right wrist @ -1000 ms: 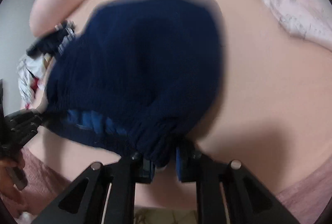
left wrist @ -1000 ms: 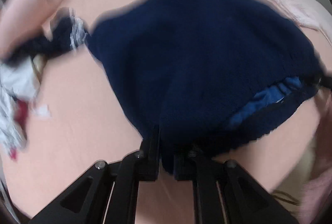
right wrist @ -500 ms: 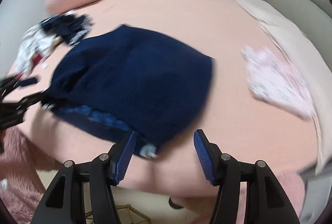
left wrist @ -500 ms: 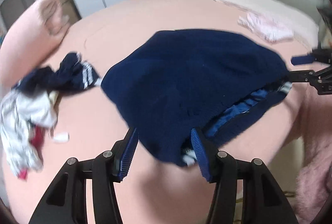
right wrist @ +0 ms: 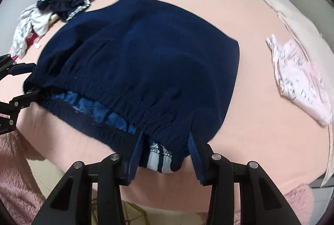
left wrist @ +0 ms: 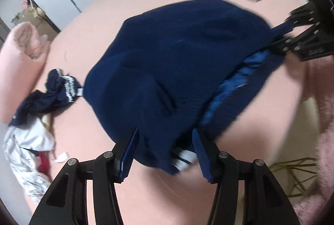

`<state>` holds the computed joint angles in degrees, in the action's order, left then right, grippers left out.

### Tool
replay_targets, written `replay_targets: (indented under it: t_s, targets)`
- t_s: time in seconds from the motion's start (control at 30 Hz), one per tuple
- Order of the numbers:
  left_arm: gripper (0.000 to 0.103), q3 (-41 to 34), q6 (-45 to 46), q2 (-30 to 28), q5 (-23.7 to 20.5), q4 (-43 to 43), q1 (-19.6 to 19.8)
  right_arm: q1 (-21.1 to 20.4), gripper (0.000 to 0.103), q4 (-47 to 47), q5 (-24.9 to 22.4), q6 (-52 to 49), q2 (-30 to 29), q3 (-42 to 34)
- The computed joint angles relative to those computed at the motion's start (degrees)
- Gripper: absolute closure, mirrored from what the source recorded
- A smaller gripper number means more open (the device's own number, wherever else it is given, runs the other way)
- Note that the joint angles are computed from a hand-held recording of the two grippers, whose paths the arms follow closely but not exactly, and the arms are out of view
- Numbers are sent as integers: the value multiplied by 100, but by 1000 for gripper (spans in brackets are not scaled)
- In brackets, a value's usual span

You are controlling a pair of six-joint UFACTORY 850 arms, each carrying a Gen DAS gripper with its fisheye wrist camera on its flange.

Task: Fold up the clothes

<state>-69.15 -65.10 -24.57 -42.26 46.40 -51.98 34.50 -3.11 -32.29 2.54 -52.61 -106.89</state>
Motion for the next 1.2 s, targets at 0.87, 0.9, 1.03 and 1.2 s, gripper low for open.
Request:
replay_targets:
  t_s: [0.87,0.9,1.03,1.2]
  targets:
    - [93,381,-1872,356,14,260,-238,-140,84,615,663,-398,504,648]
    - [93,368,-1915,347,-39,404,-256,-161,84,711,750,-470,581,744]
    - [93,312,-2082,372,-107,531,-317,-191,86,1125,1078,-845,762,1011]
    - [94,139,-1455,402,-43,-254,-149,-376,86,2801,845,-1968,898,1069]
